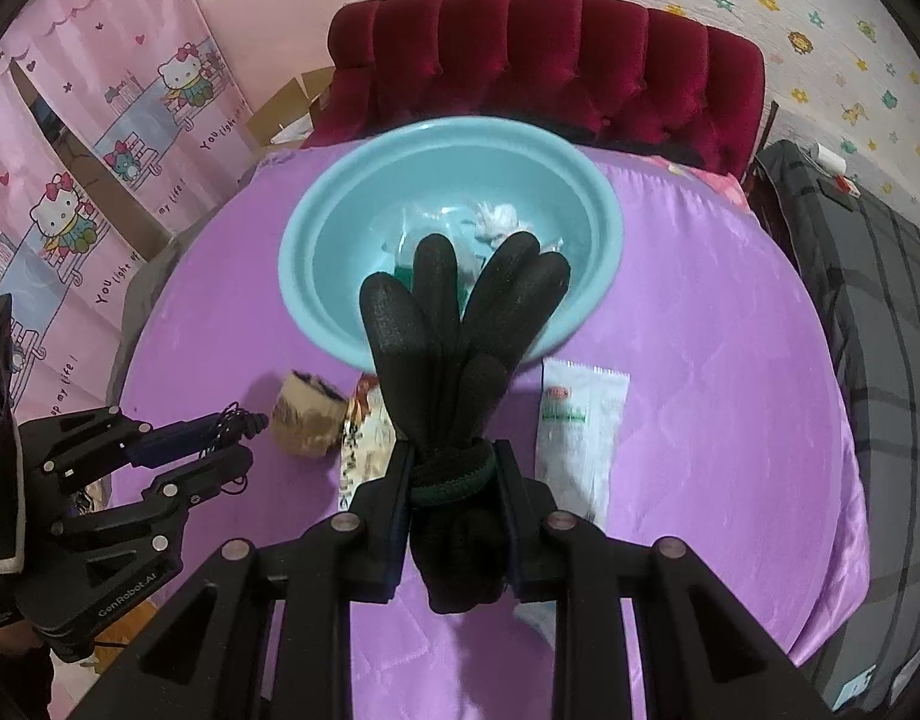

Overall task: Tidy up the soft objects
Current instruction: 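Carry the black glove and coiled cord with both grippers over the basin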

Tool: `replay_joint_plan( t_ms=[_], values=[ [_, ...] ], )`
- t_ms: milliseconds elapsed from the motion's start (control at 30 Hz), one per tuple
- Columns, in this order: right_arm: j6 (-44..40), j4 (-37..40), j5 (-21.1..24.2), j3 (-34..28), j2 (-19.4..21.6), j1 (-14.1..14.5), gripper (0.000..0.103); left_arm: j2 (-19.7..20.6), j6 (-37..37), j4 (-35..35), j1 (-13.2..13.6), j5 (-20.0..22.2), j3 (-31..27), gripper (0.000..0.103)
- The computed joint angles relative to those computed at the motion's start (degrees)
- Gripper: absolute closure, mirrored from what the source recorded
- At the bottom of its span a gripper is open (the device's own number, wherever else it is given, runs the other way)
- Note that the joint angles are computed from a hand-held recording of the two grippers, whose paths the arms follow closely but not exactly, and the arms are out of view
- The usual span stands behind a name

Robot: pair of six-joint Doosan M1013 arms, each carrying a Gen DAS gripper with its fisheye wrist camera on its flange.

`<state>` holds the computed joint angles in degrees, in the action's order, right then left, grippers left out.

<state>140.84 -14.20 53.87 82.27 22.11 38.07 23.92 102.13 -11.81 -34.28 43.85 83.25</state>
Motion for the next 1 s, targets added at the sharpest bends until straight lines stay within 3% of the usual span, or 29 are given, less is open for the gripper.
replay_joint_plan(
  t_ms=[367, 1000],
  values=[
    [-3.32, 2.05, 0.74, -3.94, 2.36, -2.68, 0.076, 4.33, 1.9, -2.24, 1.25, 3.62, -7.79, 0.081],
    [-5.85, 3.98, 0.91, -10.33, 8.21, -6.7, 0.075, 12.43, -0.46, 0.64, 1.65, 7.19, -19.13, 0.081]
  ],
)
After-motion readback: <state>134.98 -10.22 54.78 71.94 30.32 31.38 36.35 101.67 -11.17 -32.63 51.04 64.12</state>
